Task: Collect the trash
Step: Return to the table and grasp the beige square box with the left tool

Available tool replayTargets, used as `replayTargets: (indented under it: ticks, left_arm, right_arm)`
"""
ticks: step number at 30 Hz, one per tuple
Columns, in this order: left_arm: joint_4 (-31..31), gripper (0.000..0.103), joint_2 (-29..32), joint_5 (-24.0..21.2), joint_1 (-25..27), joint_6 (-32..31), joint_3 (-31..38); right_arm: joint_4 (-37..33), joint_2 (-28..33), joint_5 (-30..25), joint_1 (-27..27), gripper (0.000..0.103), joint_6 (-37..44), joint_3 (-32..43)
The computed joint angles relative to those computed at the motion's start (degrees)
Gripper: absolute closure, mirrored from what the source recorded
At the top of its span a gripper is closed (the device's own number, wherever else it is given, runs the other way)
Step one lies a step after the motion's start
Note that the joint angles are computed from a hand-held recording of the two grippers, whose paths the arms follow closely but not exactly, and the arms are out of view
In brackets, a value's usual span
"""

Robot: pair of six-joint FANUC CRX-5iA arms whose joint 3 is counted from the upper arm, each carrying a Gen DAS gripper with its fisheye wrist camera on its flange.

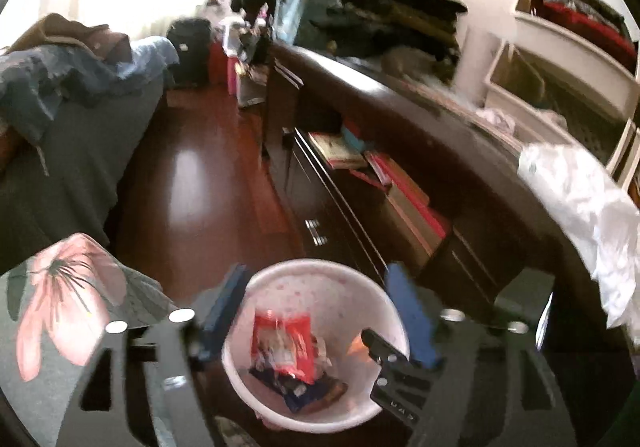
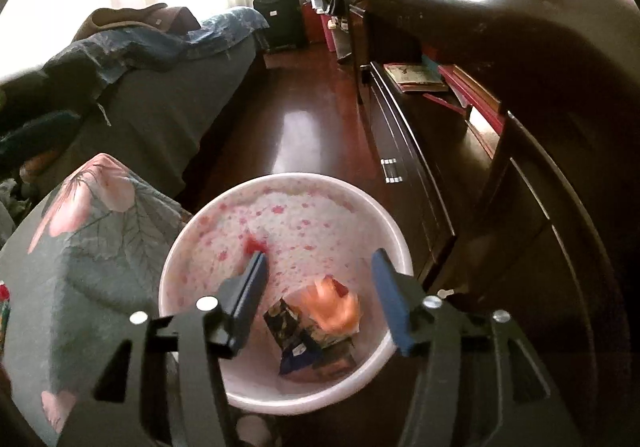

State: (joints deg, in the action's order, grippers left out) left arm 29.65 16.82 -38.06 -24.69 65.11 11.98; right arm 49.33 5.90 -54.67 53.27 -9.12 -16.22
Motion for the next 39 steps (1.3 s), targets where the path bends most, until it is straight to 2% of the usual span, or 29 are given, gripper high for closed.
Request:
replayTargets:
  ticks: [8, 10, 14, 19, 22, 25, 30, 35, 37, 39]
  left_arm:
    - [2.7, 0.016, -5.1, 3.3, 1.4, -1.0, -5.2]
    - [1.3, 0.014, -7.0, 4.1, 1.6, 0.0, -6.7]
    - [-5.1, 0.009, -12.0, 4.9, 2.6, 5.3, -9.6]
    - [-14.2, 0.006, -19.1, 3.2, 5.1, 13.2, -13.6]
    - [-24.9, 0.004, -23.1, -0.3, 6.5, 21.6, -14.1]
    - [-30.7, 0.004, -26.2, -3.4, 8.6, 25.6, -15.7]
    - [-32.3, 0.004, -30.9, -7.3, 14.9, 27.1, -20.2]
    - [-29.2, 0.005, -32.1, -8.4, 21.1, 25.4, -24.0]
    - [-26.7, 0.013, -32.0, -8.5, 23.3, 23.1, -25.6]
    - [-24.3, 0.015, -31.0, -8.5, 24.8, 21.0, -26.3]
  right_arm:
    - [0.2, -0.9, -2.0, 2.0, 0.037, -1.3, -0.1]
    - [-0.5, -1.0, -3.0, 2.9, 0.031, -1.2, 0.6]
    - [-1.4, -1.7, -5.3, 5.4, 0.027, -1.3, 1.9]
    - [-1.6, -1.6, -6.4, 9.6, 0.020, -0.3, 4.8]
    - [-1.3, -0.7, -5.9, 12.0, 0.019, 1.2, 7.5]
    - [-1.9, 1.0, -5.1, 13.8, 0.018, 4.2, 10.7]
    - [-3.5, 4.8, -3.9, 16.1, 0.017, 9.7, 16.5]
    - [-5.6, 8.0, -3.1, 17.0, 0.017, 13.8, 21.2]
    - [-6.3, 9.1, -3.3, 17.3, 0.017, 15.2, 22.9]
    - [-6.9, 10.1, -3.6, 17.5, 0.017, 16.4, 24.3]
